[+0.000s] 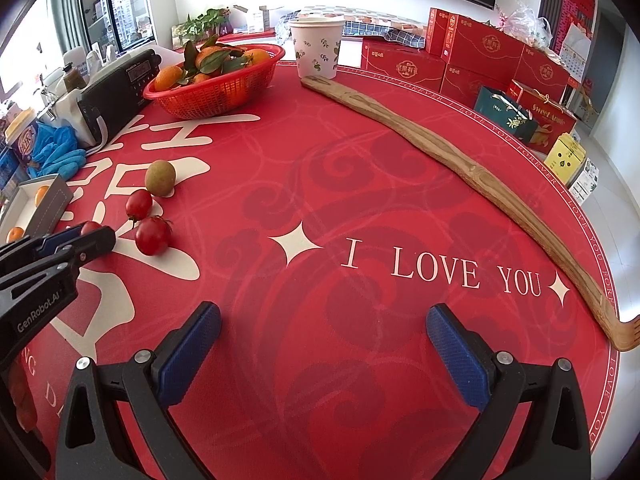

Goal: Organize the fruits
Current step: 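Grasp a cherry tomato with the left tool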

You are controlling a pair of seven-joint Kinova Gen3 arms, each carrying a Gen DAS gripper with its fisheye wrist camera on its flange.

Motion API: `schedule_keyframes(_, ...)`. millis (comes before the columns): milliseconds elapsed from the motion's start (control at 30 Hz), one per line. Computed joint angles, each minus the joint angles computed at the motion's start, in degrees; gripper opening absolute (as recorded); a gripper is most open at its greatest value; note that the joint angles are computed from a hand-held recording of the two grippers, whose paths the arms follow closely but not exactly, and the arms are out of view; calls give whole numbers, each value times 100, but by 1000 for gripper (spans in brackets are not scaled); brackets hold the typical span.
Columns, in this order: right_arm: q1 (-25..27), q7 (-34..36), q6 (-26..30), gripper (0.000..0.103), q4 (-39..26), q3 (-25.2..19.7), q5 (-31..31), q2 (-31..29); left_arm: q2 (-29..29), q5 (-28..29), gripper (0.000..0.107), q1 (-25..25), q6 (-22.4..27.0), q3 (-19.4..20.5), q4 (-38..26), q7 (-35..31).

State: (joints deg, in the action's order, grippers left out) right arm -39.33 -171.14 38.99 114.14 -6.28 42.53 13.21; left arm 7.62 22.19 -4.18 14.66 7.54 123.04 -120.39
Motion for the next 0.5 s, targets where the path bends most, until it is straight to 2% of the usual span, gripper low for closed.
schedule_keyframes(100, 0, 9, -2, 103, -21, -1, 3, 18, -219, 588, 26, -414, -138, 205, 323, -576)
schedule_keyframes(200, -41, 300, -147, 103, -34, 85, -146, 4, -354, 1098, 26, -457, -239, 81, 526, -1085)
schedule_keyframes(300, 283, 576, -797, 103, 21, -204, -134, -34, -371, 1366, 26, -433, -130, -61, 517, -1378)
schedule_keyframes(367, 402, 1033, -1108, 103, -99, -243, -343, 75, -366, 1473, 26, -391, -128, -142, 518, -1483)
schedule_keyframes(433, 193, 1259, -1057, 103, -323, -58, -394, 257, -373, 1484, 26, -333, -149, -199, 534, -1498)
schedule_keyframes(500, -197, 1171, -803, 94, -552, 227, -211, 446, -381, 1454, 26, -281, -185, -243, 549, -1466)
